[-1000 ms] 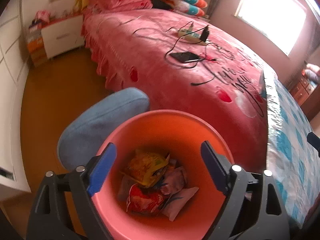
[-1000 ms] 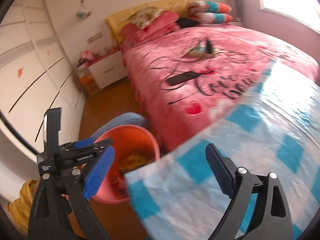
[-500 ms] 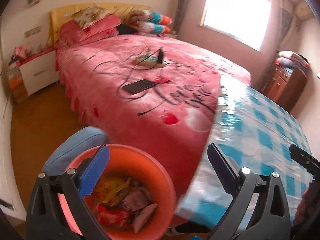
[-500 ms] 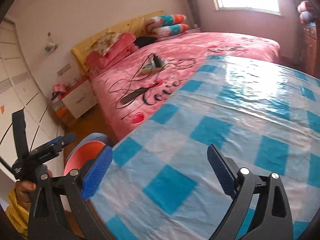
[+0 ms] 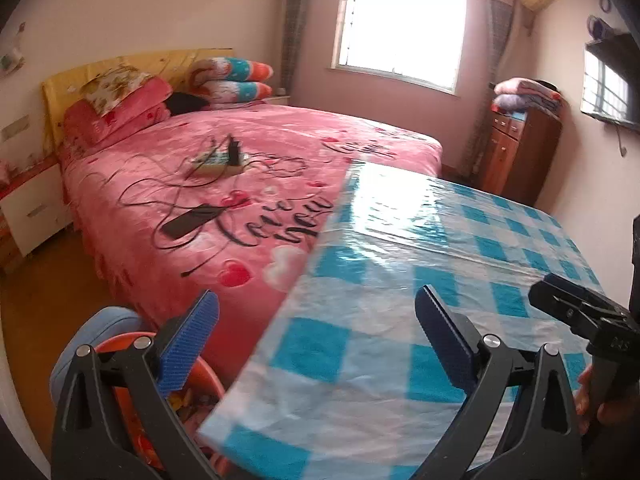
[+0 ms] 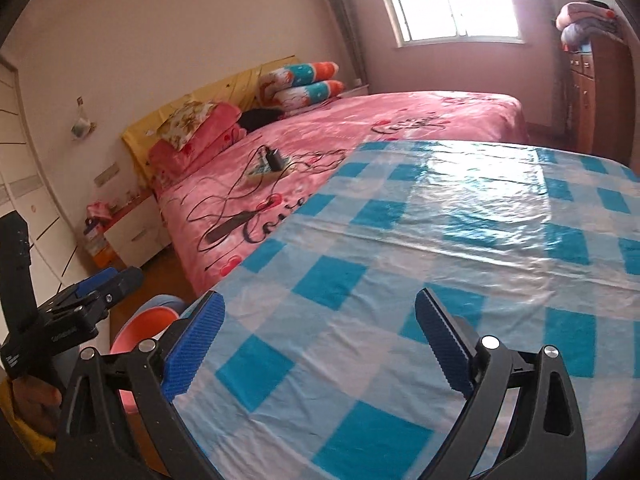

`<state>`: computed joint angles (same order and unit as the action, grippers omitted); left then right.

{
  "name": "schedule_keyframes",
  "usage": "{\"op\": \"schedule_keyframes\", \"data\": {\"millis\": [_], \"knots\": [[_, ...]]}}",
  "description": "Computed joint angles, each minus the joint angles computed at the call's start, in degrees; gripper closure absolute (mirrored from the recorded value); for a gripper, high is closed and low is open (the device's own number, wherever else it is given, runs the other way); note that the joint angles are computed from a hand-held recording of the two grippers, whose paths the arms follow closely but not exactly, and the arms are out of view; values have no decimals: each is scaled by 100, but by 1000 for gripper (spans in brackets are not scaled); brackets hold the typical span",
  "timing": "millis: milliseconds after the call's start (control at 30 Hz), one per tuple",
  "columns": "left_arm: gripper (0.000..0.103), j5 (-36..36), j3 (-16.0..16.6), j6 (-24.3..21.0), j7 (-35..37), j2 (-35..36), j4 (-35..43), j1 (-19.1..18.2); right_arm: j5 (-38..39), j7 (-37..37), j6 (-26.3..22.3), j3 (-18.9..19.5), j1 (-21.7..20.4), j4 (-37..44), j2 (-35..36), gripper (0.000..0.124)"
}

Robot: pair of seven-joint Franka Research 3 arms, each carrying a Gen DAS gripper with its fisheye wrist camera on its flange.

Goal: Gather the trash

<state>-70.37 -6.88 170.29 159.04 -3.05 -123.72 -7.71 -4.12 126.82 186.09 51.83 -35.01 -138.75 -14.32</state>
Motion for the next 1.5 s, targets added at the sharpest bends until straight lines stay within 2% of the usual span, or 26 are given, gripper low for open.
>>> {"op": "schedule_keyframes", "data": {"millis": [233, 333, 433, 767, 1100, 1233, 1500], "knots": [[4, 94, -170, 119, 82, -18, 6, -255, 167, 82, -41, -96, -128, -312, -499, 28], [4, 349, -226, 112, -152, 12, 21, -350, 160, 226, -215, -23, -319, -376, -712, 28], [4, 680, -277, 81, -461, 63, 43, -420, 72, 381, -241, -123, -338, -490, -840, 28], [4, 868, -515, 162, -590, 203, 166, -690, 14, 810, -352, -316, -658, -1014, -1594, 28], [4, 1058, -826, 373, -790, 422, 354, -870, 21, 924, -368, -632, -725, -1410, -2045, 28], [4, 1322, -927, 367, -1100, 512, 423, -877, 67, 920, -389, -769, -684, -1555, -2212, 28], [4, 2148, -1152, 395, -1920, 696, 525, -837, 20, 1009, -505, -766, -852, -1698, -2475, 28]]}}
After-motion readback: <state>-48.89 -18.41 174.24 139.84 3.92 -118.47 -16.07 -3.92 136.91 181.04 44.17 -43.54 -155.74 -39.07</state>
